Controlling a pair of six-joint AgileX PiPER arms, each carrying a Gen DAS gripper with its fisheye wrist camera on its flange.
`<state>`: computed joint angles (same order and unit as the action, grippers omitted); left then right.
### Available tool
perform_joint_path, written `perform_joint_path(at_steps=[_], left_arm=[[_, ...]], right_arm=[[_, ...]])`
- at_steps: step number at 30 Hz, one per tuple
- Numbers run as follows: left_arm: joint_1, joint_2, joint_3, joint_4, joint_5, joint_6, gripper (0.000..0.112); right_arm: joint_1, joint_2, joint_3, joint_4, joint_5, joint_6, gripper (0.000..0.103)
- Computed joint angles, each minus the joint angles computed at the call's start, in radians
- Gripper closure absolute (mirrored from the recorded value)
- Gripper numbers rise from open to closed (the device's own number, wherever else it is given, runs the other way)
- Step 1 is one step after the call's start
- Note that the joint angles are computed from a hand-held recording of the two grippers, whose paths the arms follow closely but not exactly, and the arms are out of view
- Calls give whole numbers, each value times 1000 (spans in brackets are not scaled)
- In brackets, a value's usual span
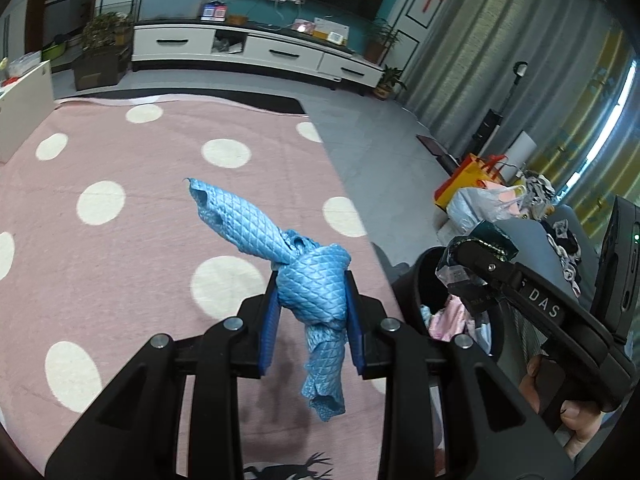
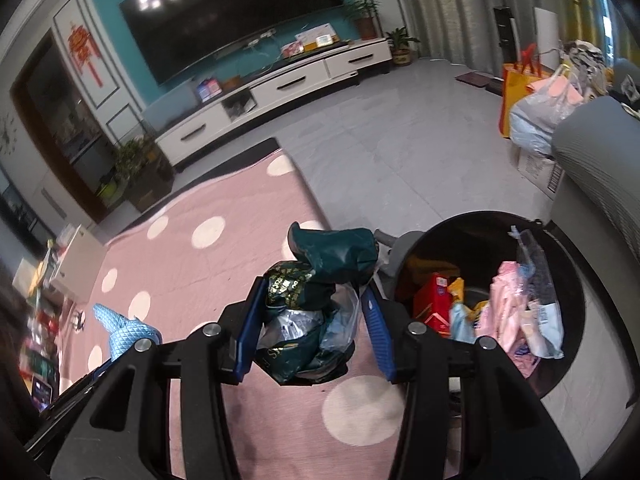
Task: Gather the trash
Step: 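Carry the blue cloth and green bag over the black bin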
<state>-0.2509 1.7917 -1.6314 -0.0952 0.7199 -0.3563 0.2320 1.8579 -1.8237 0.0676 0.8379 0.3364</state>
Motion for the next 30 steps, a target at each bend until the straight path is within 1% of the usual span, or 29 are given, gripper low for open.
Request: perform_joint_path(at_steps=[10,18,21,27,30], left_arm=[[-71,78,-116,-34,13,59,82],[-145,167,-239,-9,29,77,82],[-166,226,-313,-39,59,110,82],[-211,333,-443,-40,102,139,82],[-224,404,-532,-80,148,170,81]], right_arm=[[-84,-61,77,-16,-34,53,55],[-153,-96,127,-43,-46,94,55],[-184,-104,143,-37,-48,96,55],[-235,-106,169,-40,-46,115,55],[-276,-110,194,-16,-58,124,55]])
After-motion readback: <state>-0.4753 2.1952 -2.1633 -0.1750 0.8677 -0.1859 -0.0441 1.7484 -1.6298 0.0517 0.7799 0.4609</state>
